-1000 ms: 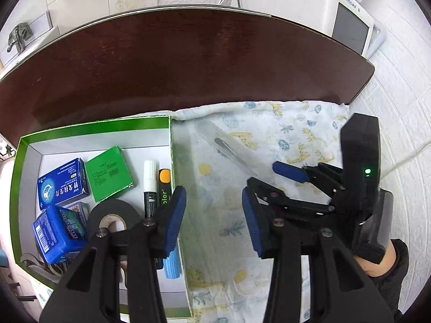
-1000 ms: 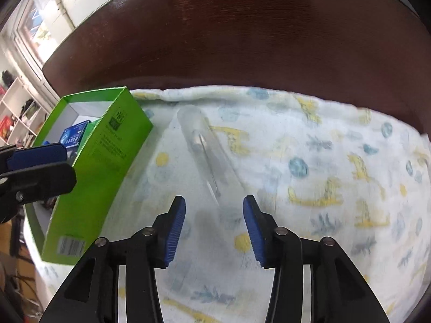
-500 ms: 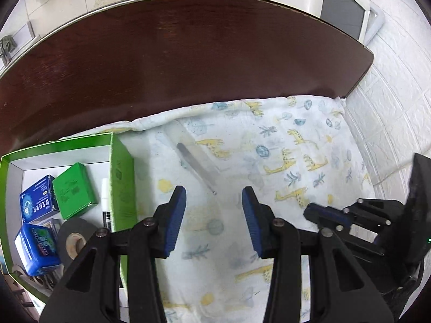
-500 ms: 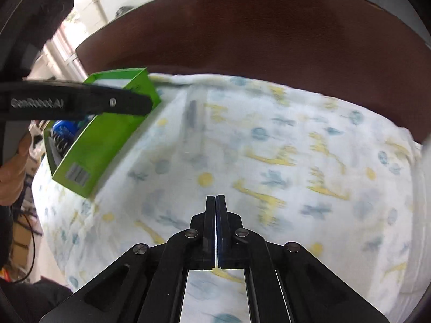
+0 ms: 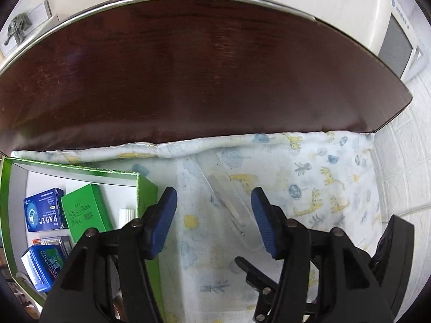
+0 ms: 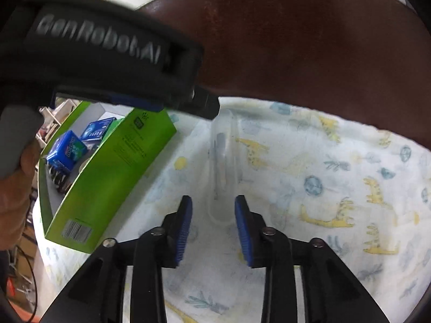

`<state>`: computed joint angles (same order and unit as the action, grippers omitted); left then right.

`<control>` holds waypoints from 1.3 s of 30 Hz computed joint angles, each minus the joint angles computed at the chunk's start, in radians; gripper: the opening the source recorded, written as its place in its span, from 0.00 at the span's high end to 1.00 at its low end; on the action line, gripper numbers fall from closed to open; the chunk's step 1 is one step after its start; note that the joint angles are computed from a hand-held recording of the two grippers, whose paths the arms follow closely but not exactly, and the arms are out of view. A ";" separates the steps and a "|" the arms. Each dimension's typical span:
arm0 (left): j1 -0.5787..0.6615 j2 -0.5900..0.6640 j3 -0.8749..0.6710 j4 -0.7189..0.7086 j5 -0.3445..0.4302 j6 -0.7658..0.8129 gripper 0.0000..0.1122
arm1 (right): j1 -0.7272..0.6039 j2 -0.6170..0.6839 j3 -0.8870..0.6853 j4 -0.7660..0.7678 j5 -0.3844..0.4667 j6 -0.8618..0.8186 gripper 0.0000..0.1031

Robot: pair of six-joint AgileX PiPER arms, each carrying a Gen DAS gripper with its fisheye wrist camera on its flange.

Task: Organize rigid objects
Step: 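Move the right gripper back to the clear plastic tube case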

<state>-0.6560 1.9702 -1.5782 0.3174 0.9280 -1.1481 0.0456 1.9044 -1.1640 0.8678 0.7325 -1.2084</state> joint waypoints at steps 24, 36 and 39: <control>-0.108 0.092 -0.007 -0.140 -0.089 0.173 0.48 | -0.161 -0.107 0.349 0.232 -0.281 -0.716 0.70; -0.101 0.141 -0.015 -0.254 -0.194 0.253 0.73 | -0.464 0.014 0.156 0.071 0.105 0.176 0.70; -0.095 0.145 -0.013 -0.276 -0.212 0.286 0.71 | -0.428 0.037 0.158 0.112 0.109 0.185 0.70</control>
